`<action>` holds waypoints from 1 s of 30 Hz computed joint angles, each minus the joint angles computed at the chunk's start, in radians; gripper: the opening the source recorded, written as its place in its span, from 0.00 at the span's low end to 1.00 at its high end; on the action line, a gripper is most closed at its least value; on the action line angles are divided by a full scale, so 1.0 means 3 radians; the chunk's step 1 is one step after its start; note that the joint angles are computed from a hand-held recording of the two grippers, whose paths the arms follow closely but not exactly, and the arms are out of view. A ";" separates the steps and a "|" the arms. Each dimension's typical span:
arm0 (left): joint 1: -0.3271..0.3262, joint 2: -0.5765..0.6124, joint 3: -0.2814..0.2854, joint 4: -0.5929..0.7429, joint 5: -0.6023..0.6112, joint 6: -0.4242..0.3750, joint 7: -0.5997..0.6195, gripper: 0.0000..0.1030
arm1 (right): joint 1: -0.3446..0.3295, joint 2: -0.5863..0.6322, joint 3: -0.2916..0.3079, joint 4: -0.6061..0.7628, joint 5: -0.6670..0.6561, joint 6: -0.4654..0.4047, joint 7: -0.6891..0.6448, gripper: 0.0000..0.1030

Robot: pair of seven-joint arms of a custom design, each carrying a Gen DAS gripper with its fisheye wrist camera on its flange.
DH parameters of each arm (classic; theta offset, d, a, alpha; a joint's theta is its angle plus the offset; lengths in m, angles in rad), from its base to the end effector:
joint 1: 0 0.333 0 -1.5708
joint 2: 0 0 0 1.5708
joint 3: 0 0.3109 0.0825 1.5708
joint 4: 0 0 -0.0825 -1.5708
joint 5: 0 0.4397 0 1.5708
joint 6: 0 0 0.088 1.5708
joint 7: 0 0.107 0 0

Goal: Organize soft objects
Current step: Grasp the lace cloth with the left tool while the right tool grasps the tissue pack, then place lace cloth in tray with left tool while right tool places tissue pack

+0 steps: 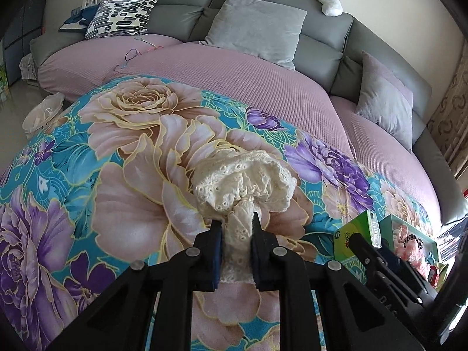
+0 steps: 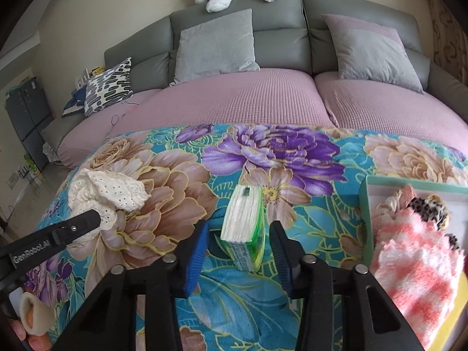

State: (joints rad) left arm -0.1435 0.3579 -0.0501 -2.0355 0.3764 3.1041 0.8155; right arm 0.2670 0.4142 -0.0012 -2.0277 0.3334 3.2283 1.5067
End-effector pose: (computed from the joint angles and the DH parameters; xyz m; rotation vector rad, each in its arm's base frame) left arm 0.6598 -0.1592 0.3023 -2.0658 1.6884 -0.8749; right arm 0.6652 0.1483 0.2844 -1.7028 1.7264 -0.5254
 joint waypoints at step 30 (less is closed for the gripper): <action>-0.0789 -0.0494 0.0638 -0.0305 0.1159 0.0239 -0.0940 0.17 | -0.1012 -0.1010 0.0783 -0.1085 -0.0374 0.0381 0.0284 0.23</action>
State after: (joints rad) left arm -0.3801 0.2098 0.1414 -2.1270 0.7240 3.1758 0.5334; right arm -0.0366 0.1112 0.2337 -2.3534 0.2212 3.3427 1.5918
